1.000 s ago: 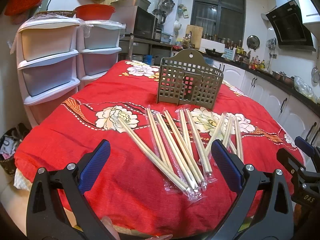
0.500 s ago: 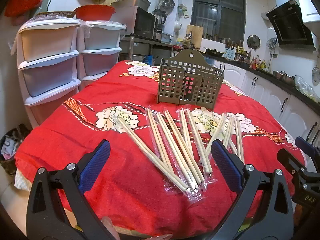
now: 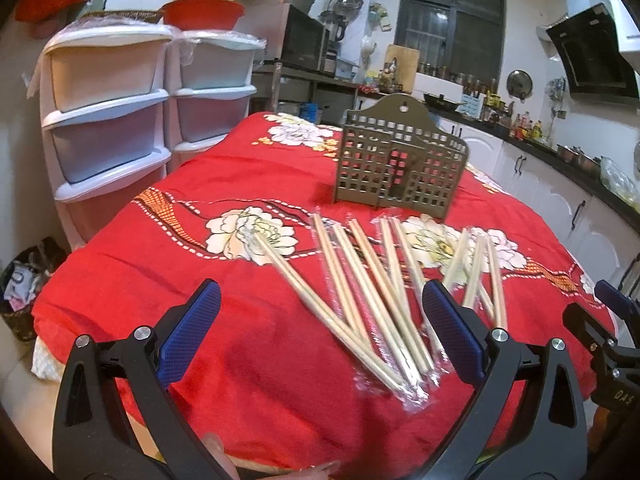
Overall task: Organize utensils
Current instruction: 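Move the left tool to a wrapped chopstick pack while the right tool reaches another pack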
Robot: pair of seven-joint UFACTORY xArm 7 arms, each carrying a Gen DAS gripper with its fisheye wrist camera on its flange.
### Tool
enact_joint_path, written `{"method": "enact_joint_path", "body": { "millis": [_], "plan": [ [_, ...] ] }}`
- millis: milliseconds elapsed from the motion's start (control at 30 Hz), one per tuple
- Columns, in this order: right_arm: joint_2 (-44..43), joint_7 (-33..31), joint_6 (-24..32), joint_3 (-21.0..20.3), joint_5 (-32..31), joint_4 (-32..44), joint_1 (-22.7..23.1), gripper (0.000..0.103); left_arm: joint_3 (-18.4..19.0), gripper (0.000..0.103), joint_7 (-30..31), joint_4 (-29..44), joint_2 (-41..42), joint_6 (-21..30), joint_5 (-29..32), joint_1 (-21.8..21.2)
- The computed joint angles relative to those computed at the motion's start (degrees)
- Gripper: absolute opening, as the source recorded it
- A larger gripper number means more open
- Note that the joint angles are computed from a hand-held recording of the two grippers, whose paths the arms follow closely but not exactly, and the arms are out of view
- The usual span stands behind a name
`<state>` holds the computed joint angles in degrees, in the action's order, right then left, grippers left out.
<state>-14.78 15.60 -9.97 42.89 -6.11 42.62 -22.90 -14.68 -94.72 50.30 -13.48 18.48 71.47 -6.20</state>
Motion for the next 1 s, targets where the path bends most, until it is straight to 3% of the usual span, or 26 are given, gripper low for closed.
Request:
{"method": "enact_joint_path", "body": {
  "millis": [200,433,567,700,767,833,1000],
  "plan": [
    [7.8,2.0,7.8,1.0,-4.3,9.0,-1.8,0.097,2.7,0.093,11.4,1.9,2.8,-0.9,-10.4,-0.7],
    [17.6,2.3,15.6,-3.5,-7.9,20.3,3.7,0.097,5.5,0.093,29.3,4.5,6.6,-0.3,-28.2,-2.0],
    [22.0,-0.8,19.6,-5.6,-7.1,26.1,7.1,0.097,6.5,0.093,36.5,6.1,8.1,1.9,-36.1,-2.4],
    [26.0,-7.0,23.4,-5.6,-1.5,31.3,8.5,0.096,7.9,0.093,44.6,7.7,9.8,3.8,-46.3,-3.2],
    [27.7,-7.5,25.5,-7.4,-1.4,33.9,10.6,0.094,8.9,0.090,51.4,7.6,10.6,2.0,-54.6,-3.7],
    [29.2,-9.2,27.6,-8.3,0.0,36.1,11.9,0.090,9.7,0.079,58.6,7.0,11.1,-0.9,-63.9,-4.2],
    [32.9,-11.7,32.6,-11.6,2.9,41.3,15.6,0.078,9.7,0.059,69.7,9.4,13.7,-0.8,-77.9,-4.2]
  ]
}}
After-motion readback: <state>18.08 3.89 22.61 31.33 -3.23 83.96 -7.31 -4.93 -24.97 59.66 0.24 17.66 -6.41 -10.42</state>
